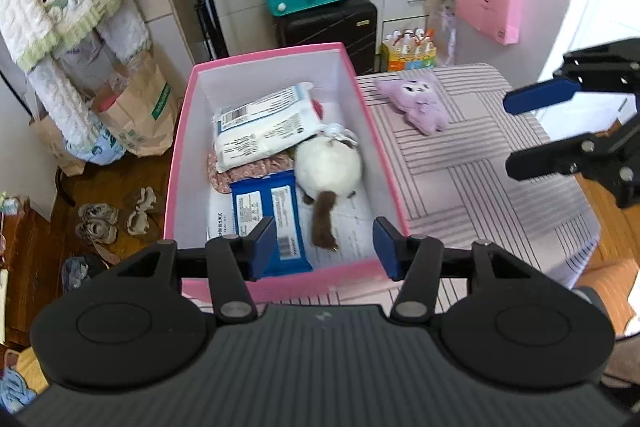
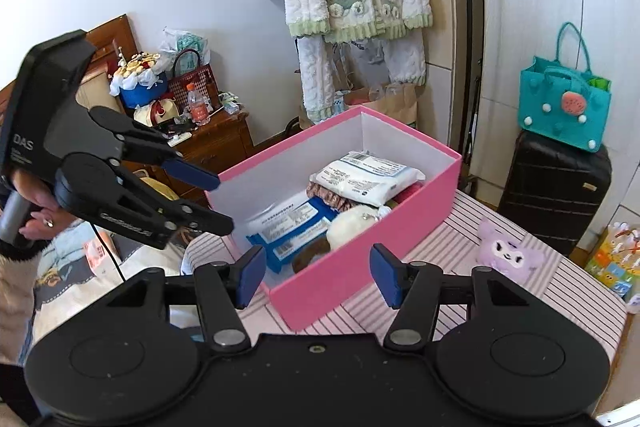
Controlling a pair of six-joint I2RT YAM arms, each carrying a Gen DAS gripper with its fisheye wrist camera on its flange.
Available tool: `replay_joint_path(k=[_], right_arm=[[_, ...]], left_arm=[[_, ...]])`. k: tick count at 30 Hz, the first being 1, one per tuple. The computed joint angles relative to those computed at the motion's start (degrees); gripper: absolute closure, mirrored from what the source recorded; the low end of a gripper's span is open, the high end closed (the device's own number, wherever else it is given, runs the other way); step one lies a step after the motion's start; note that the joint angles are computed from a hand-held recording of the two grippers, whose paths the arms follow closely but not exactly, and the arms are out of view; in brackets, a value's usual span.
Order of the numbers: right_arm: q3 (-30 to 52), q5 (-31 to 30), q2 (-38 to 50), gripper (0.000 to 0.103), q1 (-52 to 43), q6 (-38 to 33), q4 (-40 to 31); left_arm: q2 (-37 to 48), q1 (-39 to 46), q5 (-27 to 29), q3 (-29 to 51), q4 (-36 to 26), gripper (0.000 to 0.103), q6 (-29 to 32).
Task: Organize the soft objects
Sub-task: 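Lift the left tool out of the box toward the lilac plush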
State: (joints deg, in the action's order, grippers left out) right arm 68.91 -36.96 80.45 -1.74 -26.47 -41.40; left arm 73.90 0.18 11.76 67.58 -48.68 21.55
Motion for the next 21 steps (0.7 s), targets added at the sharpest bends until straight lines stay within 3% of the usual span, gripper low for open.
replay_joint_path(k=[5, 14, 21], right_arm=[[-3.6, -1.3, -5.8, 0.039, -4.0, -5.0, -2.8], [-13.2, -3.8, -15.2, 0.038, -13.8, -16.3, -5.0], [-16.6, -7.7, -15.0, 0.031, -22.7, -23.5, -6.5]], left_arm=[[-8.2, -2.9, -1.7, -5.3, 0.5, 0.042, -0.2], [-16.9, -13.3, -6.3, -13.7, 2.5, 0.040, -3.1], [-14.5, -20.8, -5.5, -15.3, 5.7, 0.039, -8.5]])
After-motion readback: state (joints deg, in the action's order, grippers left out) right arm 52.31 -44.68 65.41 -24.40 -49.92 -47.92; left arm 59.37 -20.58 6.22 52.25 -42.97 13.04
